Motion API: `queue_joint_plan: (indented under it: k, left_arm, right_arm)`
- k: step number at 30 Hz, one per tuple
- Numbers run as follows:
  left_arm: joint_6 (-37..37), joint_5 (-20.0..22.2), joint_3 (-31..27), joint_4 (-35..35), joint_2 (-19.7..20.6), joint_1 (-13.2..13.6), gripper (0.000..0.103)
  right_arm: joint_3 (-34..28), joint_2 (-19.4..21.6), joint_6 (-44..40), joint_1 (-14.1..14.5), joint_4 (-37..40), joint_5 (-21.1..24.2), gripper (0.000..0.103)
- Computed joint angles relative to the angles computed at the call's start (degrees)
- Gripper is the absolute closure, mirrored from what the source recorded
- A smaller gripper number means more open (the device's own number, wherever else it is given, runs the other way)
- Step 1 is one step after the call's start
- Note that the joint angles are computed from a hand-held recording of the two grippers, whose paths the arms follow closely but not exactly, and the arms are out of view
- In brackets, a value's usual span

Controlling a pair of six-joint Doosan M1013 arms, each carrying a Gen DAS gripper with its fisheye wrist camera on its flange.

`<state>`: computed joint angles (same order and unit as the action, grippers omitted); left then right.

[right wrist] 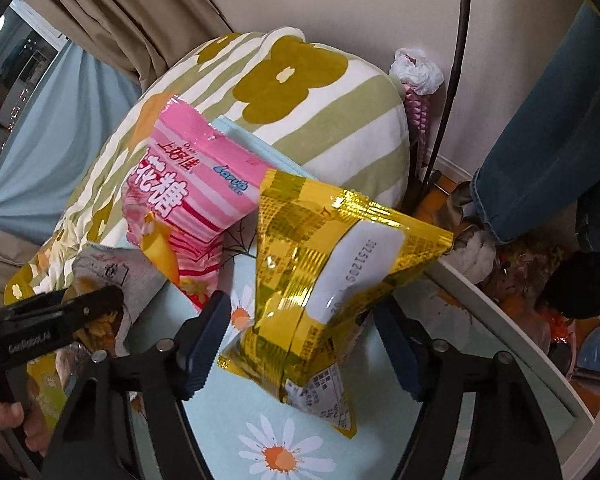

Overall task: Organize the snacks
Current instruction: 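Grasp the silver potato-chip bag with the left tool while the right tool grasps the gold bag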

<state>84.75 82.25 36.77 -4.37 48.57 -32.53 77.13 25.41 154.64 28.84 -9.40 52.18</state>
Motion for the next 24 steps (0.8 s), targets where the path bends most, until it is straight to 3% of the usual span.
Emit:
queue_joint_plan:
  k: [5, 9, 24]
  left_arm:
    - [-2.1, -1.6, 2.1, 1.0, -1.7, -0.5, 0.049]
    - [-4.0, -2.9, 4.3, 1.0, -3.3, -1.0, 0.049]
    - [-12.9, -13.0, 13.8, 0.8, -11.9, -2.1, 0.049]
  right_arm:
    - [0.1, 0.0, -0.8, -0.2, -0.5, -0.3, 0.041]
    - [0.3, -0.1, -3.0, -0.4, 0.2, -0.4, 0.055]
    - [-0.1, -3.2, -12.0, 1.2, -2.6, 0.3, 0.058]
